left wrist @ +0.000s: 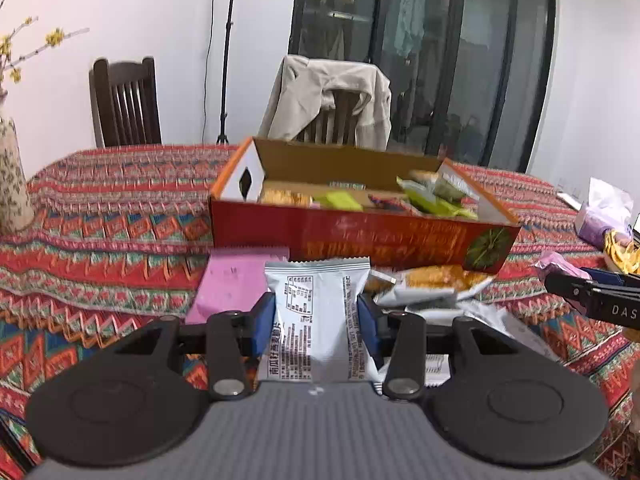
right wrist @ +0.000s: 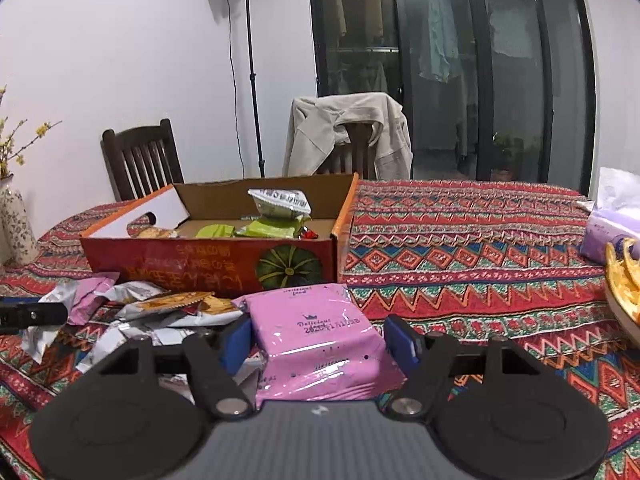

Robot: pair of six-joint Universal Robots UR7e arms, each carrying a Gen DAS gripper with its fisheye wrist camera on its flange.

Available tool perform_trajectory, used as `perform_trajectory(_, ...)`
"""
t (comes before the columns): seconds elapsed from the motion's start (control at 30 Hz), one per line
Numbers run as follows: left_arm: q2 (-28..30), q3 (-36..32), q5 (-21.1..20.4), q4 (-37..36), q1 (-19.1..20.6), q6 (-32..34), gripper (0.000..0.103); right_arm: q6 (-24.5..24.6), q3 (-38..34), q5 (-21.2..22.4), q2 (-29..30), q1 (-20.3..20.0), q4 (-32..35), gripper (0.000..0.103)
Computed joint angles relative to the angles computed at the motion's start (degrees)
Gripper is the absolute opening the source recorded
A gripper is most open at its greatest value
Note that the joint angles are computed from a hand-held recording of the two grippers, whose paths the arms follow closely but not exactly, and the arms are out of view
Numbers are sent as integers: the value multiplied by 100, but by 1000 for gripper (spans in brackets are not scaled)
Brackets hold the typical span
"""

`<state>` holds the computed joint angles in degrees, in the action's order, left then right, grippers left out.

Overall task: Organize snacks
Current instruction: 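Carry the white and pink packets into the box and open both grippers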

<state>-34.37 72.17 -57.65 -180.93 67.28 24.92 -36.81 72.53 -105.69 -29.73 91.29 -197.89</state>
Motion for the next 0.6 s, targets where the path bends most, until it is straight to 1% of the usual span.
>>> perform_trajectory(0.17,-37,-81,-65,-101,-69,141,45,-51,123,33,-100,81,-219,70)
perform_trajectory(0.33,27,-363,-135,-42,-131,219,45,-104,21,81,-78,177,-270,70)
perform_trajectory(0.43,158,-692,-109,100,-175,246,45,-126,-146,97,-29,246,-154,70)
perform_trajectory(0.53,356,-1128,2,293,-221,292,45,-136,-372,106,47,310,-28,70)
perform_trajectory(0.6,497,-1440,-15,428,-240,315,45,-107,-566,101,116,352,80,70)
